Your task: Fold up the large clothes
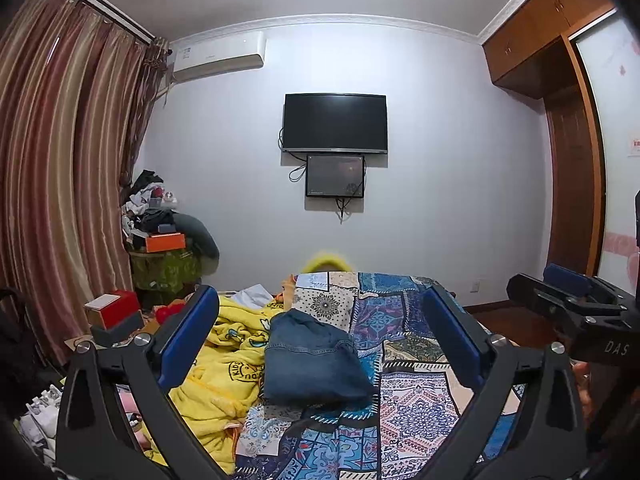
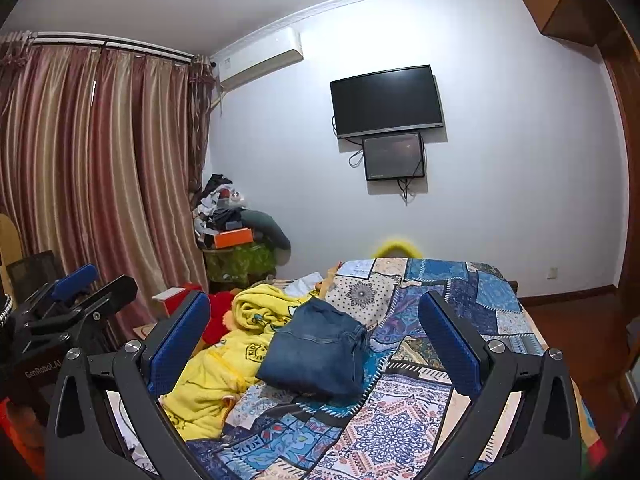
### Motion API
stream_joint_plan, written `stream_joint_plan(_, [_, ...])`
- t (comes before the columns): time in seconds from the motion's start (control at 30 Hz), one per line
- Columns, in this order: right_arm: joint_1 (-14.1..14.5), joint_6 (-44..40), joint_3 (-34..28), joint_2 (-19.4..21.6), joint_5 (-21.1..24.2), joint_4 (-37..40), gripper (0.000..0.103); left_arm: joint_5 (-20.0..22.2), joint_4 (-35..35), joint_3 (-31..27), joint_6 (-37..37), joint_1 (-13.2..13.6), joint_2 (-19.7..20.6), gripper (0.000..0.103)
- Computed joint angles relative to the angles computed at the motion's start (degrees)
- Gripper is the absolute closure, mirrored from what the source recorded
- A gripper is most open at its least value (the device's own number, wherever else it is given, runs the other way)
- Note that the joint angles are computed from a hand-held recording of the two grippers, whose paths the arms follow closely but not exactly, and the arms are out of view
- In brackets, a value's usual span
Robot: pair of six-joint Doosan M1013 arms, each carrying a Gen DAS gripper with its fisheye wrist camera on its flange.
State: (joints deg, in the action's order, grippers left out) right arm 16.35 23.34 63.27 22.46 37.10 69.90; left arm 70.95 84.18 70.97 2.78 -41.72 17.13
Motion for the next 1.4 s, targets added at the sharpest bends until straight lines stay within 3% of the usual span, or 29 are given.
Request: stream_joint_plan(1.4, [-0.43, 4.79, 0.12, -0.39, -1.21, -4.13, 0.0, -5.92, -5.59, 0.29, 3.26, 2.19, -0.61, 0.001])
